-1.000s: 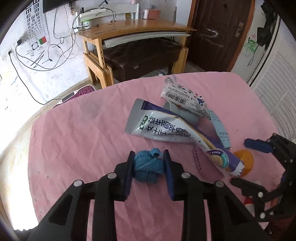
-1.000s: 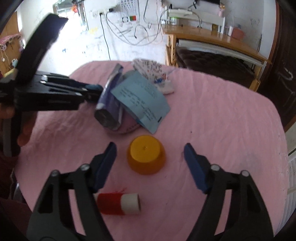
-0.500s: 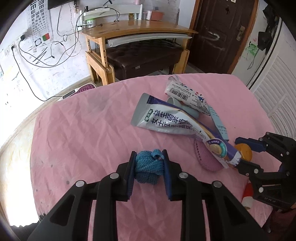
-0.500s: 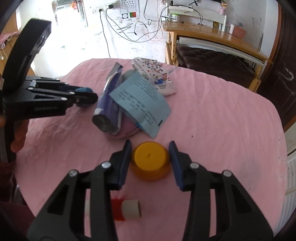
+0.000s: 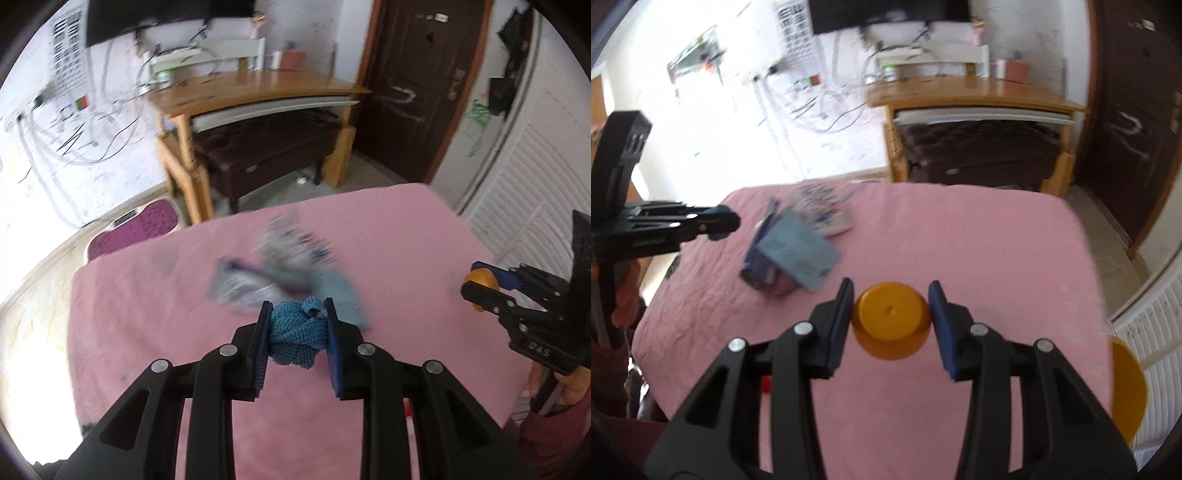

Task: Collect trash
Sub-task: 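Carry the sponge and cup over the yellow bin and open both tools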

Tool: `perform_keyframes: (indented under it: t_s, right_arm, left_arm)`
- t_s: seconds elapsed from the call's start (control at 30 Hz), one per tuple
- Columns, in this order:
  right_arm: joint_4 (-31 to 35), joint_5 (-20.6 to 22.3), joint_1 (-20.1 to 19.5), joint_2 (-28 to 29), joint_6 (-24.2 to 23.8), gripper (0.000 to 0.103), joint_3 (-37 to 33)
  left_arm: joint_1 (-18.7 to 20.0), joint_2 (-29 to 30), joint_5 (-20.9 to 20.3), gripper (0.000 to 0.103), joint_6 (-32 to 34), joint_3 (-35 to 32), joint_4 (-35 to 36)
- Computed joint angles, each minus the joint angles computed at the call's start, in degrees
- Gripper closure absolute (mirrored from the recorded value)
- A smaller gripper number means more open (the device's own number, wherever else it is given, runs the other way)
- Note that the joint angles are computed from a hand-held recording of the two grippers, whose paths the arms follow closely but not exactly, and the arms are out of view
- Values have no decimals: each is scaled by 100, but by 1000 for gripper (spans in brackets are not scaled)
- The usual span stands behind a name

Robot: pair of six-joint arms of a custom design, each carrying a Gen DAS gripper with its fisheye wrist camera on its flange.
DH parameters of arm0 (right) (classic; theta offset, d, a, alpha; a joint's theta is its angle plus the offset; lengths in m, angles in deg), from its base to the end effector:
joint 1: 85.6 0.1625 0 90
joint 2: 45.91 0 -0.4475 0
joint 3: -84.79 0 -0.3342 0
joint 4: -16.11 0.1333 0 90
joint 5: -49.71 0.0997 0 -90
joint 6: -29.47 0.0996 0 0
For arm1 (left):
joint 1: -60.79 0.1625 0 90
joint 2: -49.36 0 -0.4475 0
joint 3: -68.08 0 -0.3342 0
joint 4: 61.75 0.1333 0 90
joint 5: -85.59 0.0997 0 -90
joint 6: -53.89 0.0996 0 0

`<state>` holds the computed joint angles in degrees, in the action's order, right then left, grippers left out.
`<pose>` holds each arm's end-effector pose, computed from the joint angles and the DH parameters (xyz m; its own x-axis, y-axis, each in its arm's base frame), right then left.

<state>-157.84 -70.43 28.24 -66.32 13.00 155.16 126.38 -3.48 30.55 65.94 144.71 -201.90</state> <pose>0.3855 -0.6663 0.0470 -0.7723 -0.3040 0.5577 -0.5778 0.7010 -0.4181 -0.1166 -0.7176 0.3555 -0.7554 0.2750 -0.5948 0.5399 0.7756 -0.3270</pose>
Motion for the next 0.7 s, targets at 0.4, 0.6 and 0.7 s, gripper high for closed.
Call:
perform_keyframes:
  t_s: [0.4, 0.6, 0.7]
  right_arm:
    - [-1834, -381, -878, -1403, 400, 63, 2105]
    - [-2204, -446, -1315, -1649, 482, 63, 2592]
    - [-2400, -288, -1554, -1709, 491, 63, 2808]
  left_arm:
    - [-815, 1315, -1207, 80, -273, -609, 404]
    - [-1054, 2219, -1340, 81, -477, -1214, 734]
    - [-1126, 2621, -1194, 81, -585, -1537, 966]
